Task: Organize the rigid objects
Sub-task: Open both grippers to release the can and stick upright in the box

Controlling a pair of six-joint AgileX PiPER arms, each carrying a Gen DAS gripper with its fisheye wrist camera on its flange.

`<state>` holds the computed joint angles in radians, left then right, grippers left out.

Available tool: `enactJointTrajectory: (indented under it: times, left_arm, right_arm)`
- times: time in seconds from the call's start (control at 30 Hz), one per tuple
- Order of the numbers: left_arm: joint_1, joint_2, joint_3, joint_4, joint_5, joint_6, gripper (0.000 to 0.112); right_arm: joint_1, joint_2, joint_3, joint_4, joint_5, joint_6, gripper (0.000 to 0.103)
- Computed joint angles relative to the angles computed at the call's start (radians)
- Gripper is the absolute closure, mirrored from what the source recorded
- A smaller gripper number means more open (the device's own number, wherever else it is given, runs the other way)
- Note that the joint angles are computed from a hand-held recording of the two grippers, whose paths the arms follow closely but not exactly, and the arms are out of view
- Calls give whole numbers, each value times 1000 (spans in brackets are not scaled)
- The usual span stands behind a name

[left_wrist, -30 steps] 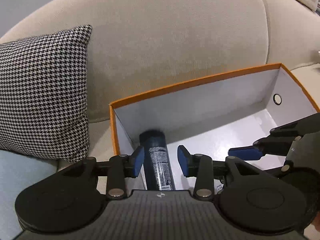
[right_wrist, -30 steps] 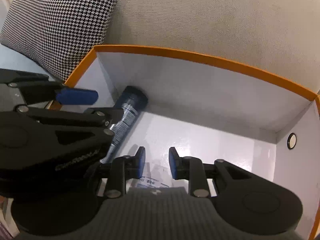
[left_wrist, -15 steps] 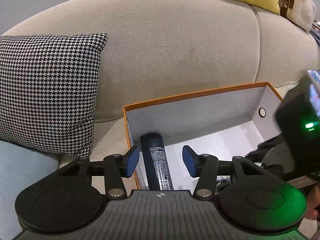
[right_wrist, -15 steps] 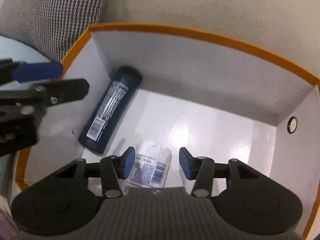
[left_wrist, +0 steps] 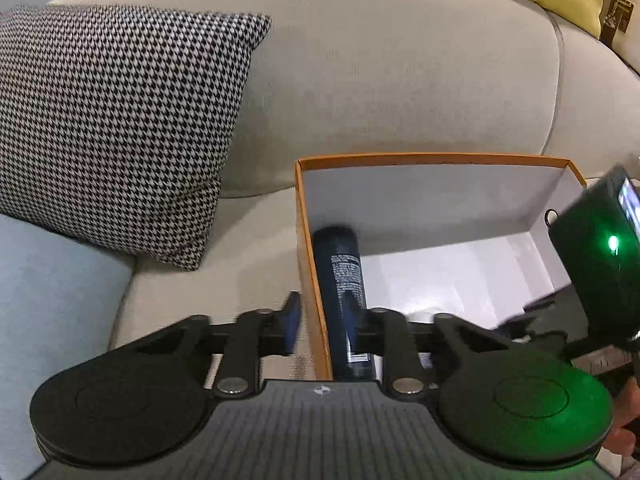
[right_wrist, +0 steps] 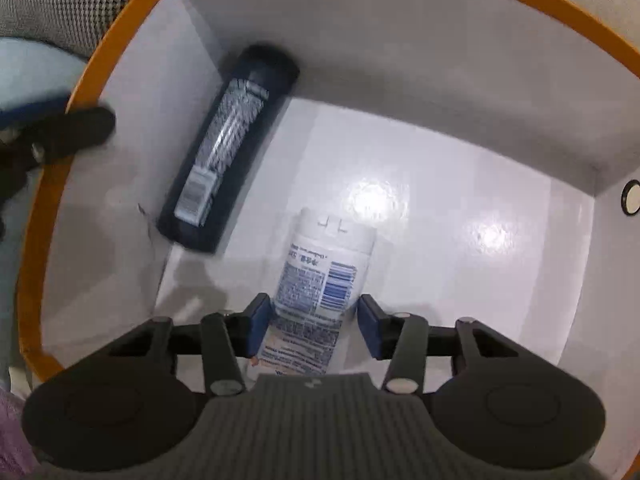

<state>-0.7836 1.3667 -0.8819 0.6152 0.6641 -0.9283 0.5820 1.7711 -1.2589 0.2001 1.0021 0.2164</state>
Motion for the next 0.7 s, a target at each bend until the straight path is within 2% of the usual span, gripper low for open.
enactJointTrajectory:
  times: [0.1,0.2,0.4,0.5,0.63,0.67,0.7]
  left_arm:
    - [1,4,1,-6,-11,-1,100]
    - [6,16,-1,-6,-25,-12,101]
    - [41,12,32,-36,-82,-14,104]
    - [52,2,47,-45,-103,-12,104]
    - [54,-15,66,-58,-119,-12,103]
    - [51,-19,70,-57,-118,-20,103]
    - [46,-22,70,-54,-113,-29,103]
  right_arm:
    - [18,23,-48,-44,-9,51,59]
    - [20,44,-77,-63,-42,76,60]
    - [17,25,-43,-35,-171,69,66]
    - [37,26,-42,-89,-197,105,65]
    - [41,22,-30,-70,-214,81,62]
    - [53,42,-7,-68,-263,81,60]
    - [50,27,10,-65,-272,70,59]
